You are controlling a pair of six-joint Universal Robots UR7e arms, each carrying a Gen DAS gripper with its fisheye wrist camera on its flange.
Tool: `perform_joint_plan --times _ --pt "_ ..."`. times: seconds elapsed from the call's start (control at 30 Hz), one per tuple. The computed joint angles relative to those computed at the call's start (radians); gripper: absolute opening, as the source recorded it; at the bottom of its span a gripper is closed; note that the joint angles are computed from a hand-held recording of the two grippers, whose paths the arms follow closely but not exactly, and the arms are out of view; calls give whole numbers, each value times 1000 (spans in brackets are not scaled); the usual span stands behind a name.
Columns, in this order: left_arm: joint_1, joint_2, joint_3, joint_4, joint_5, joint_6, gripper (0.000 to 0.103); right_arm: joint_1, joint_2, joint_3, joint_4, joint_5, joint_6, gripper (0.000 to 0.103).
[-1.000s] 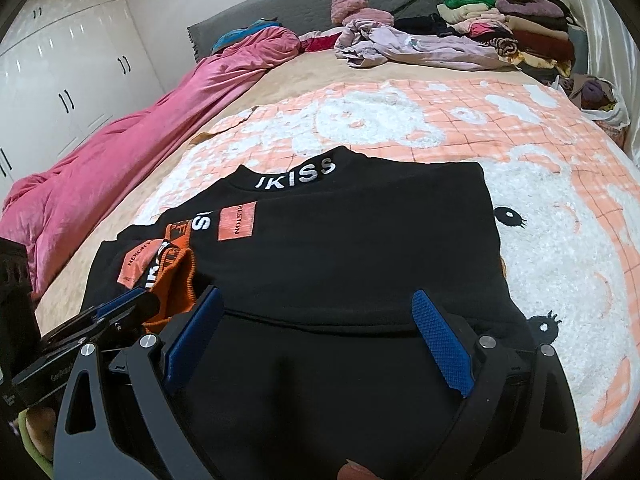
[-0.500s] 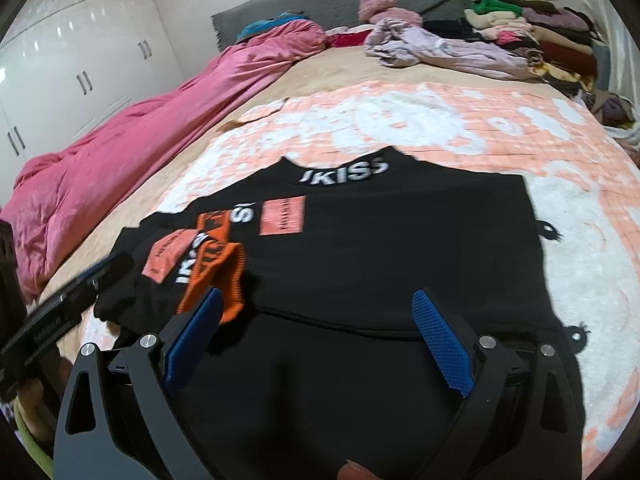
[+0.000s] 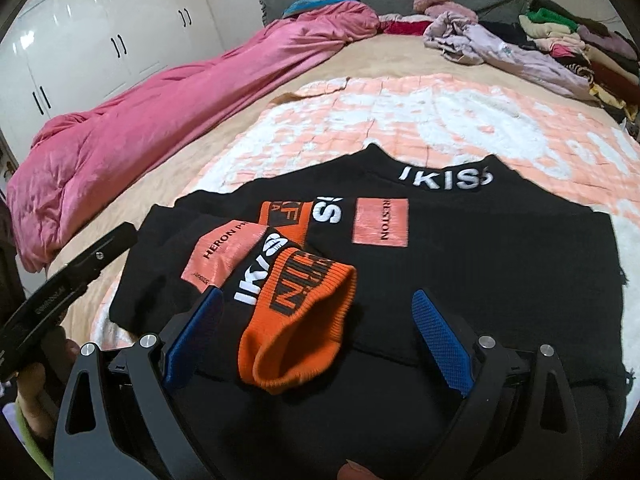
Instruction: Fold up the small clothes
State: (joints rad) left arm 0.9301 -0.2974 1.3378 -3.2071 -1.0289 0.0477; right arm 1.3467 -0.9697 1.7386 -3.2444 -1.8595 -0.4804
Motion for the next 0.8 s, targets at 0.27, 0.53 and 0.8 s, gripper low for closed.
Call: perform_joint_plan --times 0.27,0.53,0.8 --pt "2 2 1 -11 18 -1 65 -3 37 -46 76 3 0 41" --pt "1 6 7 -61 34 1 66 4 6 -6 20 98 -56 6" --pt "-4 4 26 -144 26 22 66 16 -78 33 -73 172 -93 5"
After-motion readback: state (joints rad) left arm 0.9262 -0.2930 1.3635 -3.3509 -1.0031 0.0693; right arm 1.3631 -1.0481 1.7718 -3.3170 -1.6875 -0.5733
